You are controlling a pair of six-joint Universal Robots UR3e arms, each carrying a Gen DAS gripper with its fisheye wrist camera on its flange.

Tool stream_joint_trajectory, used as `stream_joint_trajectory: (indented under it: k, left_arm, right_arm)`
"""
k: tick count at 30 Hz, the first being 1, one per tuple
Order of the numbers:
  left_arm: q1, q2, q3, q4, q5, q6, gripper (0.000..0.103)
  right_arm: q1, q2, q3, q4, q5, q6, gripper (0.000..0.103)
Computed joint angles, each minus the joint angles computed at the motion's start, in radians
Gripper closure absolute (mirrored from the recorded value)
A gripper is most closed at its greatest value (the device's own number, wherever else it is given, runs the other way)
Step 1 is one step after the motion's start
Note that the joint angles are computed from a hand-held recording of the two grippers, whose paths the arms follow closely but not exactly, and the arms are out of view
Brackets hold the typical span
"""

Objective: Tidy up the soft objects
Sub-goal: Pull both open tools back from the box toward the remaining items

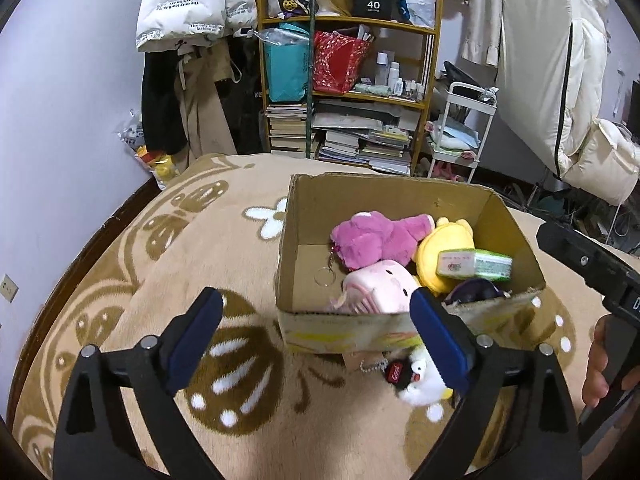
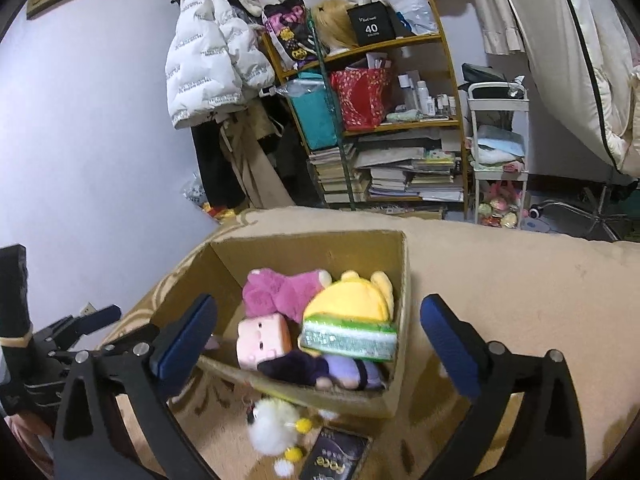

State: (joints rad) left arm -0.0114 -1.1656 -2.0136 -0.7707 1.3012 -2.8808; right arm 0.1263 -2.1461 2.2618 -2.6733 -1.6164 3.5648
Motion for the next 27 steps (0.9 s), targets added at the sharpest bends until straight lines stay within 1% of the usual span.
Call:
stream_joint_trajectory:
  k: [4, 6, 9, 17, 23, 27]
  left_arm:
    - [0.002, 0.028, 0.017, -0.082, 0.005, 0.024, 0.008]
    - [0.011, 0.042, 0.02, -0.119, -0.006, 0.028, 0.008]
    - [0.018, 0.05, 0.025, -0.153, -0.011, 0.024, 0.008]
    - [0.023, 0.057, 0.038, -0.233, -0.024, 0.044, 0.008]
    - [-0.052, 0.034, 0.016, -0.192, 0.032, 0.048, 0.008]
    - [-0.103, -0.008, 0.014, -0.156, 0.068, 0.04, 0.008]
  right_arm:
    - [0.028, -0.043, -0.016, 0.096, -0.029, 0.022, 0.0]
    - [0.05, -0.067, -0.015, 0.132, -0.05, 0.053, 0.0]
    - [0.098, -0.075, -0.019, 0.171, -0.085, 0.093, 0.0]
    - [0.157, -0.091, -0.025, 0.271, -0.116, 0.169, 0.0]
    - [0.107, -0.121, -0.01, 0.347, -0.042, 0.176, 0.0]
    - [0.089, -0.116, 0.001, 0.361, -0.015, 0.175, 0.0]
